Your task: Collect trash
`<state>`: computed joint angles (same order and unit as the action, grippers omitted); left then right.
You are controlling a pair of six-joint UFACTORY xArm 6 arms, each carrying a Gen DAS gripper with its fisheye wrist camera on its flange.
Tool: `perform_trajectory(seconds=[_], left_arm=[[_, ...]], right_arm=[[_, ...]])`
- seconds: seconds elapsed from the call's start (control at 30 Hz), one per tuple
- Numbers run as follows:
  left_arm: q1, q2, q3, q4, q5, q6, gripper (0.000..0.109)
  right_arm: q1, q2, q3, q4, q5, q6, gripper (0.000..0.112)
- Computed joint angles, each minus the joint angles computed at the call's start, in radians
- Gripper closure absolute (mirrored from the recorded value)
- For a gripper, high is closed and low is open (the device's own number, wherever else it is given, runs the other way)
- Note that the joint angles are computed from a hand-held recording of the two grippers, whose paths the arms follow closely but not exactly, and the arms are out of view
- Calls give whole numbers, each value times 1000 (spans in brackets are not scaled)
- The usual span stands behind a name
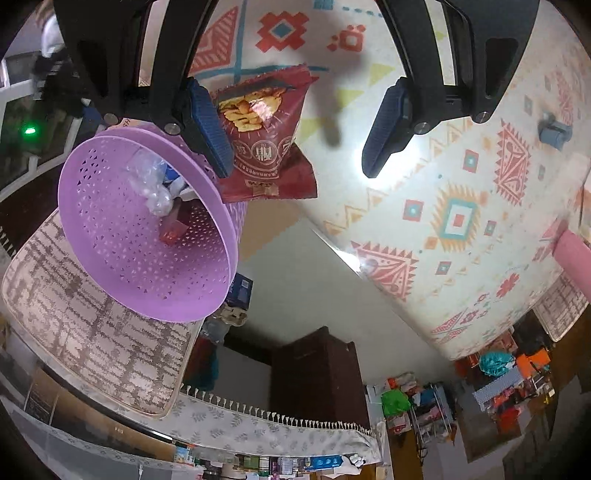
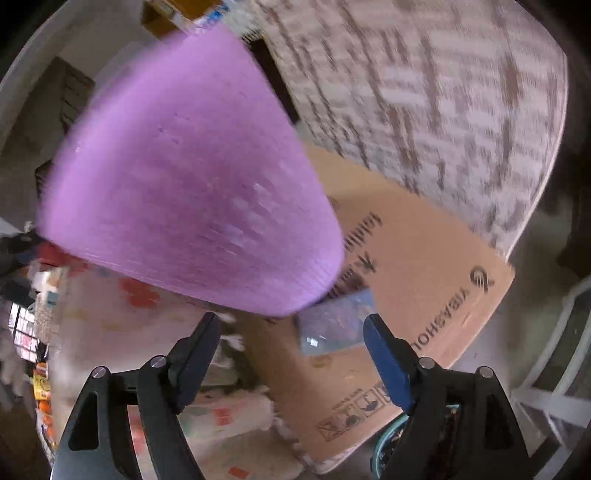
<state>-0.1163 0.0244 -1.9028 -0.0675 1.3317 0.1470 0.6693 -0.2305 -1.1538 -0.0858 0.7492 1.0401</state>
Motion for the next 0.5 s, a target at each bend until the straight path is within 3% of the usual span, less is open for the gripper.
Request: perform_trajectory(seconds=[0.17, 0.23, 0.3, 0.4, 0.5], left_arm=[[-16, -11, 23, 3, -7, 15, 43], [-10, -14, 22, -30, 3, 32, 63], [-9, -17, 14, -38, 26, 38, 70], [-20, -57, 63, 17, 1, 46, 71], [1, -73, 73, 9, 18, 51, 71]], right_arm=[[-33, 55, 51, 71, -42, -41, 29], [-44, 77, 57, 62, -63, -32, 29], [-55, 97, 57, 36, -79, -6, 29], [-65, 146, 36, 34, -61, -3, 29], [-51, 170, 22, 25, -35, 6, 37]])
